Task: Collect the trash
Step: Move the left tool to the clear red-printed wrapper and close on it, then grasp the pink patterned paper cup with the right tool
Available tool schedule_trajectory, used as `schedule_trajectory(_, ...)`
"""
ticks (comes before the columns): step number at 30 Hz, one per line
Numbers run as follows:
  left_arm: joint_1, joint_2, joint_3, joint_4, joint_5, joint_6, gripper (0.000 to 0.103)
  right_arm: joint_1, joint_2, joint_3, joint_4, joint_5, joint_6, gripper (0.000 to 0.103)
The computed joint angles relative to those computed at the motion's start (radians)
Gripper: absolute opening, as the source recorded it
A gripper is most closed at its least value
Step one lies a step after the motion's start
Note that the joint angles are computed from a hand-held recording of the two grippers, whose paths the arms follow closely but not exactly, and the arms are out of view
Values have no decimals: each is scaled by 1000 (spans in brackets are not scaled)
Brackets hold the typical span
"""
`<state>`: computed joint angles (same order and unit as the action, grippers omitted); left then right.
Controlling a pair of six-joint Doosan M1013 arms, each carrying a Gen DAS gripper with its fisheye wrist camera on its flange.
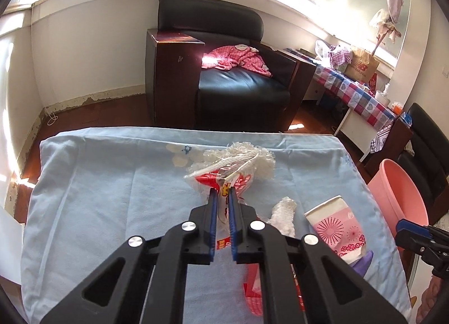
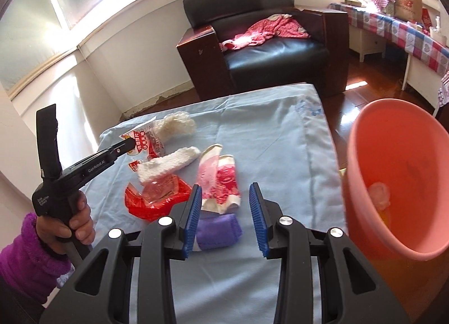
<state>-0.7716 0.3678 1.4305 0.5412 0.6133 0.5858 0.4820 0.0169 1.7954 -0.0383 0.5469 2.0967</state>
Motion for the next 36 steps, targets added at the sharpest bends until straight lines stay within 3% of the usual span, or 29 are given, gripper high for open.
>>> schedule_trajectory(8, -9, -53, 60, 117, -56, -145, 4, 2, 54, -48, 91, 26, -93, 36)
schedule_trajectory(16, -9, -91, 99, 119, -99, -173, 4, 3, 95, -77, 96, 80, -73, 35)
schedule_trajectory(18, -9, -98, 108, 118, -104, -177, 4, 5, 97, -77, 102, 86, -79, 15)
schedule_trajectory(19, -10, -100, 110, 117, -104, -178, 4, 6, 97, -78, 100, 90, -81, 12)
schedule_trajectory(21, -11, -102, 112, 111, -106, -178, 4, 8, 94, -74, 100, 84, -85, 8)
schedule_trajectory(36, -46, -124, 106, 173, -120, -208, 4, 27, -9, -8, -90, -72, 90, 8)
